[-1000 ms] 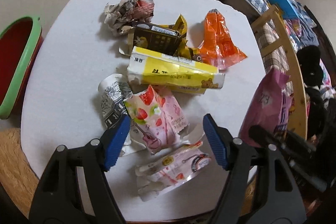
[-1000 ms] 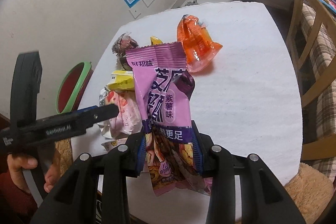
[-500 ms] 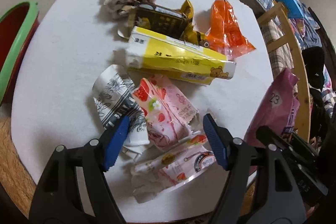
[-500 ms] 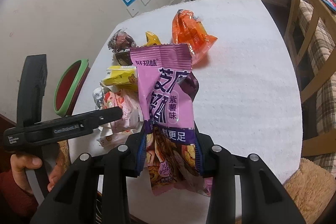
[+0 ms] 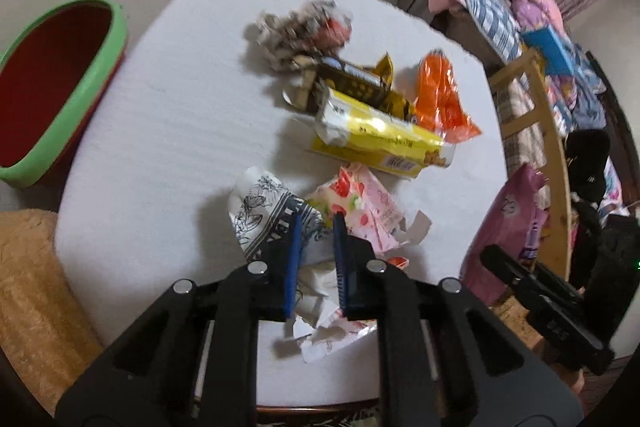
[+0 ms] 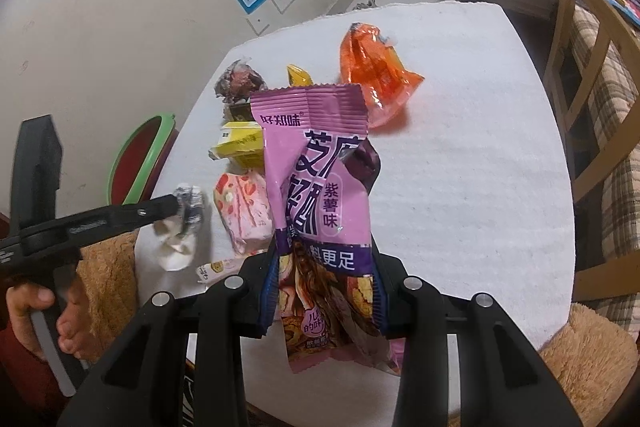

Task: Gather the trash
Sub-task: 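Grasp the purple snack bag with the right gripper while the left grasps the white printed wrapper, then lift the white printed wrapper with the left gripper while the right holds the purple bag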

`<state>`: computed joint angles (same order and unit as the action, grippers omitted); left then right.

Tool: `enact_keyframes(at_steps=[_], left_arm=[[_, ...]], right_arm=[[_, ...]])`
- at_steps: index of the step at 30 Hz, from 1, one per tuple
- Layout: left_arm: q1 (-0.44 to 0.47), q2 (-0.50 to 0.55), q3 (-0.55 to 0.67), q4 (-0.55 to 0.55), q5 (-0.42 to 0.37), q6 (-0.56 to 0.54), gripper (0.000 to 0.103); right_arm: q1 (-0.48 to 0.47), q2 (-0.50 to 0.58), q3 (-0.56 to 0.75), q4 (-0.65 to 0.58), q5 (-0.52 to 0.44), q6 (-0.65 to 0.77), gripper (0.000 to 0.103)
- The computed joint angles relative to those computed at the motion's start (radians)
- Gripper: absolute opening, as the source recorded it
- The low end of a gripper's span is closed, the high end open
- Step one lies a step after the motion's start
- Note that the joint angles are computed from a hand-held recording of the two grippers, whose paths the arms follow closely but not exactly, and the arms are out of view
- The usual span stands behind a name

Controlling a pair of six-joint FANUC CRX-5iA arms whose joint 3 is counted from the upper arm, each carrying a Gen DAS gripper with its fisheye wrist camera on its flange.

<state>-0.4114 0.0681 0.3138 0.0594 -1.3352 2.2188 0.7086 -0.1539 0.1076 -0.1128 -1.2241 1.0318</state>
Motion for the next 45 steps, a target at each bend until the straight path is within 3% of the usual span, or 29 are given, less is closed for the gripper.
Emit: enact_keyframes(at_steps=[11, 20, 22, 24, 35, 45], left_arm=[[0.021, -0.044, -0.027, -0.047, -0.007, 0.011, 0.015], [0.042, -0.060, -0.106, -0.015, -0.029, -0.010, 0.016], [0.038, -0.059, -0.109, -0.016, -0.039, -0.013, 0.021], [0.029, -0.047, -0.094, -0.036, -0.068, 0.004, 0.052], [0.063, -0.138, -0.145, -0.044, -0.040, 0.065, 0.053], [0.083, -0.114, -0.205, 0.070, 0.000, 0.006, 0.053]], right_arm=[[0.038, 0.024, 0.018, 0.044, -0.022, -0.016, 0.037], [0.052, 0.020, 0.008, 0.058, -0.022, -0.037, 0.037], [0.053, 0.022, 0.011, 0.057, -0.022, -0.036, 0.037], [0.054, 0.021, 0.010, 0.057, -0.017, -0.038, 0.037], [0.060, 0.004, -0.003, 0.057, 0.008, -0.042, 0.037], [0.074, 0.023, 0.011, 0.059, -0.004, -0.033, 0.037]])
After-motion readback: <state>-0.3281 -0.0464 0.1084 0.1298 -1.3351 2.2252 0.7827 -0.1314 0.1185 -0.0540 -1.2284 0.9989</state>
